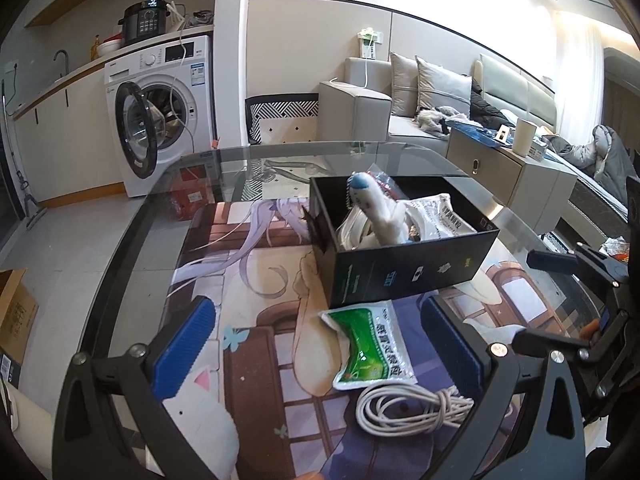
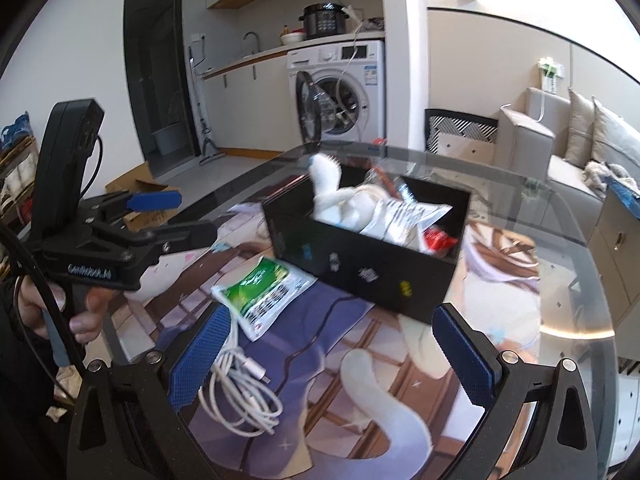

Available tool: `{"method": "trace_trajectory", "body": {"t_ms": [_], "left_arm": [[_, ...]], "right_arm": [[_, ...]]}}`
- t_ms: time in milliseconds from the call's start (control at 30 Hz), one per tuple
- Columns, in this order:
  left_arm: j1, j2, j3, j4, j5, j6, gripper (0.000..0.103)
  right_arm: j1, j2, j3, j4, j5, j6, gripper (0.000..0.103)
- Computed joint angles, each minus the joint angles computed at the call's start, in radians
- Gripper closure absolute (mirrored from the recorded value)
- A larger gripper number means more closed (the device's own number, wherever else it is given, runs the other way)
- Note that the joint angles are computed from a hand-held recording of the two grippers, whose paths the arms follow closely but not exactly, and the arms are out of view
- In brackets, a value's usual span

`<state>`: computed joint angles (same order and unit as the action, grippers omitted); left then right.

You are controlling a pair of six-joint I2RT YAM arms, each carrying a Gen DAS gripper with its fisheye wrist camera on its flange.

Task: Organize soft objects
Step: 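Withdraw both tools from the box toward the green packet and cable coil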

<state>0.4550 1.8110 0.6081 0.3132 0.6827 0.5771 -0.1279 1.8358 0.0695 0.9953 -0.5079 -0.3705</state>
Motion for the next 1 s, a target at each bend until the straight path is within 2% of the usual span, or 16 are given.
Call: {"method": "trace_trajectory", "body": {"t_ms": [500, 833, 933, 1000], "left_arm": [[0.044, 0.045, -0.005, 0.005, -0.016, 0.027, 0.000], [0.046, 0.068, 0.012, -0.003, -0.018, 0.026, 0.000], [0.046, 0.068, 0.016, -0.008, -0.018, 0.029, 0.000], [0.045, 0.069, 0.017, -0.008, -0.019, 0.029, 0.000]], "right_arm": [[0.092, 0.115, 0.031, -0.036, -0.021, -0.065, 0.000], [0.217, 0.240, 0.102, -0.020, 0.075, -0.034, 0.001], [0.239, 0.257, 0.116, -0.020, 0.101, -0.035, 0.003], [0.245, 0.260, 0.128, -0.039, 0.100, -0.044, 0.015]]}}
